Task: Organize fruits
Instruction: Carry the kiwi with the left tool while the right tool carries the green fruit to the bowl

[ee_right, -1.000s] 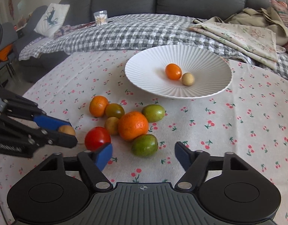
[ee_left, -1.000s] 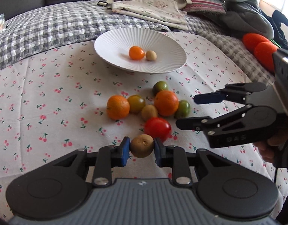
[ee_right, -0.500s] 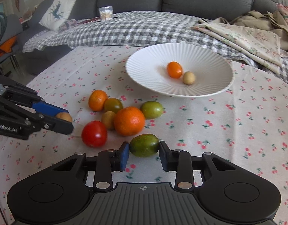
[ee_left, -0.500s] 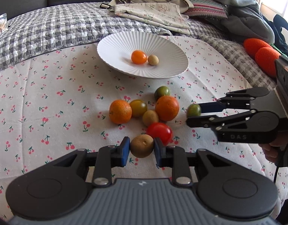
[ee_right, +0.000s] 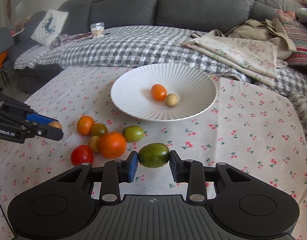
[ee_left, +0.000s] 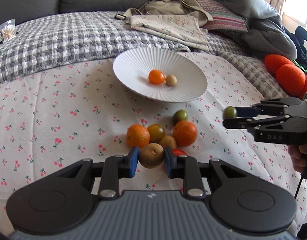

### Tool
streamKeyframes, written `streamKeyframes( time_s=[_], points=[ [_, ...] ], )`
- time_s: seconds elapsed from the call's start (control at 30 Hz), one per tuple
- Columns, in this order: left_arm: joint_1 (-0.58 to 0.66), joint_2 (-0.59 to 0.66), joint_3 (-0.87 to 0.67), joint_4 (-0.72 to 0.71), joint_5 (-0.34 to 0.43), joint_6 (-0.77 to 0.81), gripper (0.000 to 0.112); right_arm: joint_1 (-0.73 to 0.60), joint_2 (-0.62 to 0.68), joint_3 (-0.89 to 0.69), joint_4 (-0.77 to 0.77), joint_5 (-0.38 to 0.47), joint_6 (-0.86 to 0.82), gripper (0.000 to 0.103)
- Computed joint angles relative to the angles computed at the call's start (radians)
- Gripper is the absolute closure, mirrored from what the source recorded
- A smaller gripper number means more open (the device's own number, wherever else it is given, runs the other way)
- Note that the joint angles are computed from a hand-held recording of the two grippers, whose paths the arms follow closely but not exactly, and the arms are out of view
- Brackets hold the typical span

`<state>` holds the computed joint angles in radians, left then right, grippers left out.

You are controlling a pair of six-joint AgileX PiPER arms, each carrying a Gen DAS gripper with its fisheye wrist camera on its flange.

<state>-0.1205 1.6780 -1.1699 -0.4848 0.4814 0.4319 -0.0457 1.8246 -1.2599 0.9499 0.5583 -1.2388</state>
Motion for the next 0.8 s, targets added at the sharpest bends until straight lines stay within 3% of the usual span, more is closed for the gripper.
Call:
streamKeyframes(
  time_s=[0.43, 0.6, 0.8],
  points=[
    [0.010, 0.045, -0.089, 0.009, -0.043, -0.011, 0.087, -0.040, 0.013, -0.052, 0.044, 0.029, 0.024, 0.070],
    [-0.015, 0.108, -0.171, -0.015, -0.082, 0.031, 0.087, -0.041, 0.014, -0.070, 0.069, 0.031, 0.017, 0.069],
    [-0.065, 0.230, -0.333, 0.054, -0.070, -0.011, 0.087, -0.020, 0.056, -0.148, 0.043, 0.023, 0.066, 0.070]
  ],
)
